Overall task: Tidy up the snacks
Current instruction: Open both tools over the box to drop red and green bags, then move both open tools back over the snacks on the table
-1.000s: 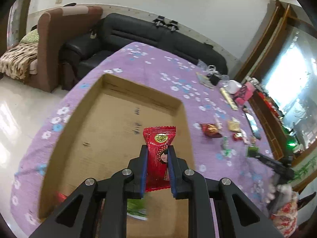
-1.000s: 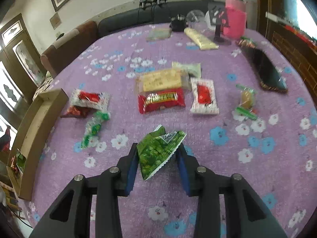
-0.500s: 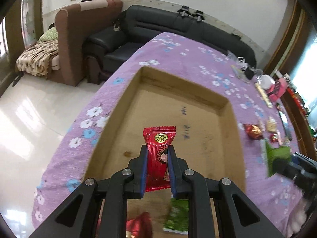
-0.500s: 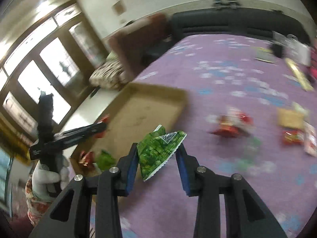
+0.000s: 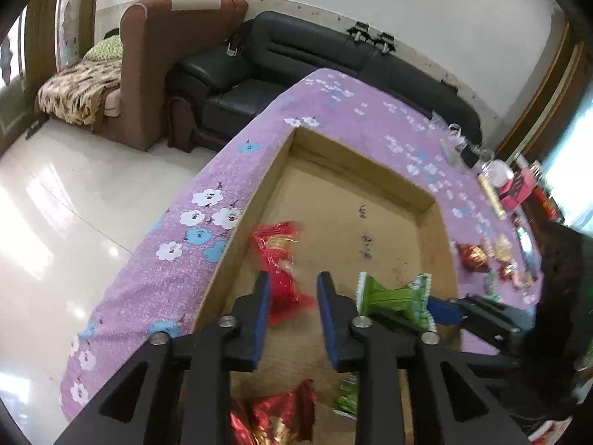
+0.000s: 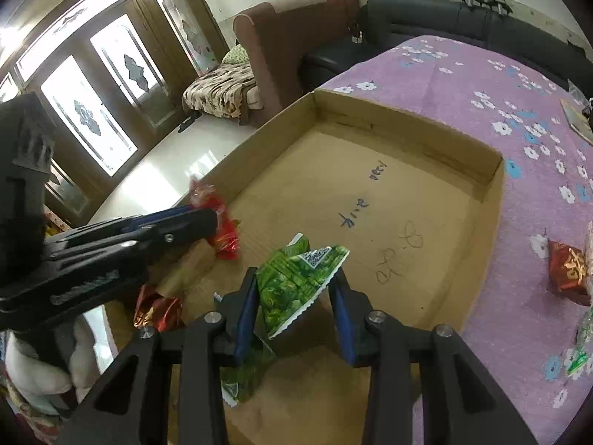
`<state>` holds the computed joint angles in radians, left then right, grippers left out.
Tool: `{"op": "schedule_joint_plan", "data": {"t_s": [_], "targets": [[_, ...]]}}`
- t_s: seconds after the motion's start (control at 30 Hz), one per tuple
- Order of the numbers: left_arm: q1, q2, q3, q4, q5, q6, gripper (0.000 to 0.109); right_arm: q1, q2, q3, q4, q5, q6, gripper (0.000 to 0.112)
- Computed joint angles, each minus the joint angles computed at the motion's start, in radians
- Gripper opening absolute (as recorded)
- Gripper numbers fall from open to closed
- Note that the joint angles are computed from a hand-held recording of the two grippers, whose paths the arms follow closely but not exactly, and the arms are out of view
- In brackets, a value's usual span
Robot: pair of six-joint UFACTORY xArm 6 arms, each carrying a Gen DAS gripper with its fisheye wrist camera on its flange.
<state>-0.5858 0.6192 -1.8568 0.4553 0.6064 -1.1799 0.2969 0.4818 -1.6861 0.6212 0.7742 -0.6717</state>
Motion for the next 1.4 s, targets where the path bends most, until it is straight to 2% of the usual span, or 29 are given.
{"op": "schedule_joint_plan", "data": {"t_s": [0.07,0.13,0.23,0.33,0.4,0.5,0.6,0.7,0.93,1.03,1.2,1.4], "targets": [[0.000,-0.028,0.038,0.030,-0.048,-0.044,0.044,0.002,-0.020,0.028,0.014,-0.023,-0.016,0.039],[-0.005,-0.049,0.058,0.076,-0.065,-0.092,0.062,-0.006,-0.046,0.053,0.038,-0.024,-0.033,0.042],[-0.012,-0.092,0.100,0.176,-0.108,-0.202,0.081,-0.018,-0.066,0.063,0.069,-0.033,-0.049,0.044],[-0.025,-0.127,0.120,0.268,-0.097,-0.325,0.097,-0.034,-0.104,0.096,0.113,-0.042,-0.076,0.044],[-0.035,-0.147,0.136,0.338,-0.106,-0.411,0.098,-0.052,-0.133,0.121,0.151,-0.042,-0.096,0.044],[-0.037,-0.157,0.157,0.373,-0.202,-0.469,0.098,-0.086,-0.179,0.162,0.202,-0.040,-0.125,0.045],[-0.050,-0.130,0.132,0.312,-0.257,-0.438,0.098,-0.133,-0.216,0.192,0.240,-0.040,-0.143,0.049],[-0.071,-0.076,0.074,0.162,-0.281,-0.311,0.098,-0.197,-0.239,0.214,0.260,-0.050,-0.153,0.049],[-0.126,0.068,-0.149,0.039,-0.150,-0.144,0.098,-0.391,-0.204,0.187,0.247,-0.088,-0.056,0.049],[-0.143,0.132,-0.245,0.006,-0.098,-0.087,0.098,-0.436,-0.174,0.163,0.211,-0.105,-0.009,0.049],[-0.163,0.227,-0.398,-0.074,-0.023,0.022,0.098,-0.438,-0.100,0.104,0.133,-0.080,0.050,0.049],[-0.168,0.275,-0.494,-0.079,0.044,0.049,0.098,-0.373,-0.004,0.027,0.020,-0.094,0.122,0.049]]}}
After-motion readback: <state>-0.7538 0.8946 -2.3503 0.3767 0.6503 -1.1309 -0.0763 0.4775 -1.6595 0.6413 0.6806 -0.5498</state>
